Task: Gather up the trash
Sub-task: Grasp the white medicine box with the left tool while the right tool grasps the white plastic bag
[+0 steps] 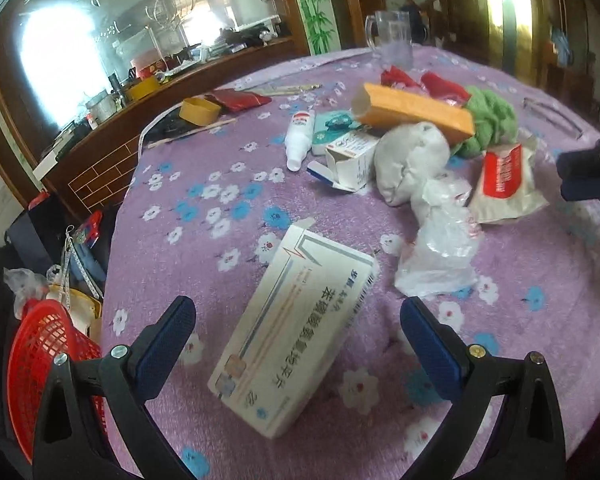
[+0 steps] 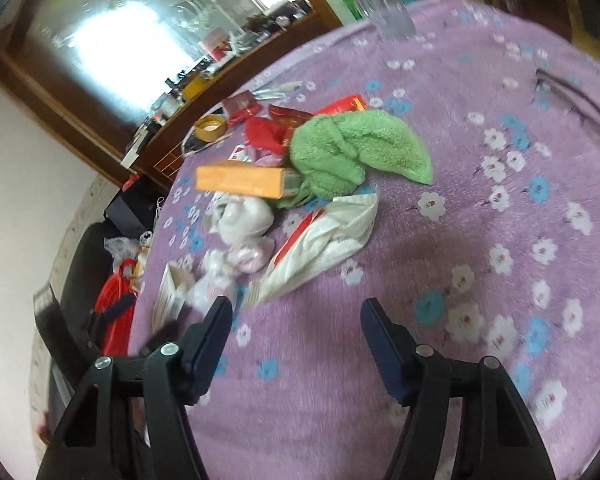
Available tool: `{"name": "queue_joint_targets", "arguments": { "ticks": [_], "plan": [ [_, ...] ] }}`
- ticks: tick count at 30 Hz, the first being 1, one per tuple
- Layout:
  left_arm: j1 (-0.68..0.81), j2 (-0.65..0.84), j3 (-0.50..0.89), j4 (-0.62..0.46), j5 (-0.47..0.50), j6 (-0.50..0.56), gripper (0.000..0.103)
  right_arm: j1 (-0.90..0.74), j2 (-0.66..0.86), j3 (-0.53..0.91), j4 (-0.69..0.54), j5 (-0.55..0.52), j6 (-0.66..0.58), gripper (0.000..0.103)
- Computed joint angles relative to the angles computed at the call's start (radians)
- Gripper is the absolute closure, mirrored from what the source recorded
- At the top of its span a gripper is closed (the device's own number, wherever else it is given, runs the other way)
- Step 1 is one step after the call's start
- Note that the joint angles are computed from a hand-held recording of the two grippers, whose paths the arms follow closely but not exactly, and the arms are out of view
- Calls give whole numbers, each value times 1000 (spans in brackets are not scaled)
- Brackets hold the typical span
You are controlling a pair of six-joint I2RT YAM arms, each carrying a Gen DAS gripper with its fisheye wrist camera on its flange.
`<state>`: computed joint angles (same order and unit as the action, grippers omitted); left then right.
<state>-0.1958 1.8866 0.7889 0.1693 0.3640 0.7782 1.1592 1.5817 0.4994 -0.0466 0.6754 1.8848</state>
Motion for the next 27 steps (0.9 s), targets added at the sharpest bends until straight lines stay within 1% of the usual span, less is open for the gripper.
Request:
{"name": "queue_joint_targets", "arguments": {
  "ticks": [1,2,3,5,6,7,8,9,11,13,14,16,17,18,19,21,22,23,24,27],
  "plan": [
    [-7,5,7,-5,-8,-1,10,-34,1,-22,59,-28,-22,34],
    [-17,14,13,0,-29,-5,21,-60,1,-32,90,-47,-40,34],
    [-26,24,23,-1,-51,-13,32,-89,10,-30,104,-69,-61,34],
    [-39,56,64,-25,-84,-42,46,-145,36,-11,114,-110,-97,34],
    [-39,67,74,-30,-88,-52,55,-169,46,-2,125,-127,-116,34],
    [-34,71,89,-54,-76,-61,58,-188,59,9,124,-141,-135,34],
    [-29,71,96,-68,-65,-69,72,-208,78,34,102,-157,-158,34],
    [-27,73,97,-71,-63,-76,82,-223,96,54,92,-166,-174,34],
    [-26,69,88,-63,-67,-90,82,-242,120,71,83,-181,-198,35],
    [-19,60,78,-65,-56,-106,82,-250,144,95,46,-183,-216,42],
    [-15,55,70,-67,-47,-113,82,-252,148,96,51,-182,-230,52],
    [-2,40,58,-78,-30,-136,82,-242,150,99,38,-165,-232,65],
    [6,33,56,-91,-13,-143,82,-230,148,104,19,-148,-229,76],
    [14,27,53,-103,3,-151,82,-213,147,110,-1,-131,-219,80],
    [23,20,50,-116,21,-160,84,-189,142,117,-33,-108,-203,82],
    [34,1,21,-97,28,-176,84,-152,136,131,-94,-68,-178,86],
    [42,-5,17,-103,37,-184,84,-137,136,136,-110,-56,-168,87],
    [51,-8,21,-125,55,-188,86,-118,132,140,-128,-39,-156,89],
    [59,-12,21,-139,69,-192,90,-96,126,146,-151,-20,-144,89],
    [71,-30,3,-137,84,-206,90,-40,120,185,-235,40,-113,89]
  ]
}}
